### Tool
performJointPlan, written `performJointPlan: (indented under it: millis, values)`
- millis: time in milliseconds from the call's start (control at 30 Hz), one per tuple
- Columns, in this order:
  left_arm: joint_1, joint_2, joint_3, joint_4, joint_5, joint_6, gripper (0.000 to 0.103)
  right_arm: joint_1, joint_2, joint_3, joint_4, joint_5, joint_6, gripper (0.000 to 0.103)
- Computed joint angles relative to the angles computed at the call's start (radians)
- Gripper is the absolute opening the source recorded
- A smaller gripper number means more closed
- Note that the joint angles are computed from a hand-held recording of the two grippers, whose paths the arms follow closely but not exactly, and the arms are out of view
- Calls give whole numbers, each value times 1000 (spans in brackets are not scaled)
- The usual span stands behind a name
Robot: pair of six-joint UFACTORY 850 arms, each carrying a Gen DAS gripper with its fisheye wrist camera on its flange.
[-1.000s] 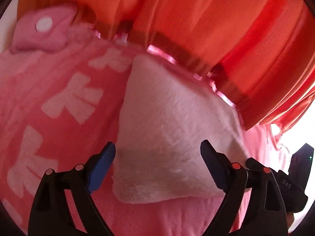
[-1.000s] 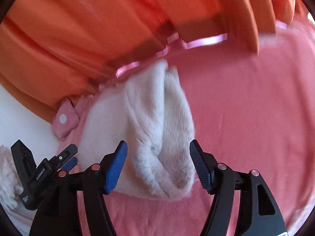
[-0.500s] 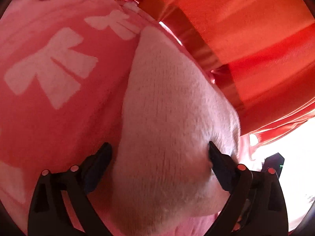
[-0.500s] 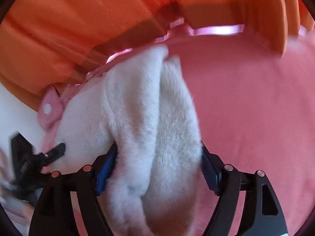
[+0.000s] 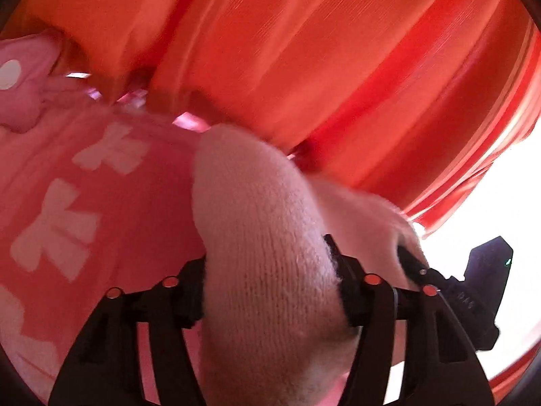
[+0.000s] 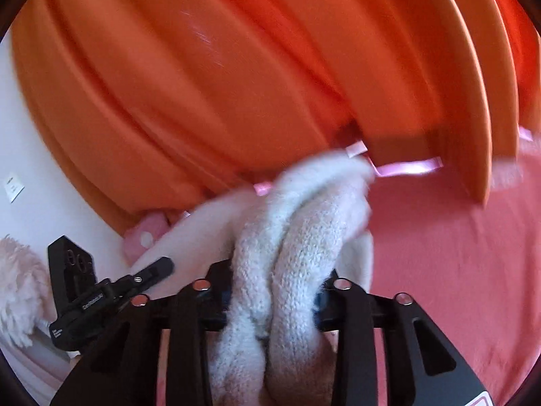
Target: Fold small clothes
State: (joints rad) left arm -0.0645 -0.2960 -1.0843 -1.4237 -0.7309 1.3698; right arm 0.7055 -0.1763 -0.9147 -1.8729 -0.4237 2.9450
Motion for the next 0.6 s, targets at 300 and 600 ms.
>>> performJointPlan:
  millis: [300, 600]
  values:
    - [-41, 99, 82, 106, 231, -110, 62, 92, -13, -72, 468, -189, -462, 35]
    - [-57, 83, 100, 412, 313, -339, 68, 47, -97, -124, 802, -26, -759, 22]
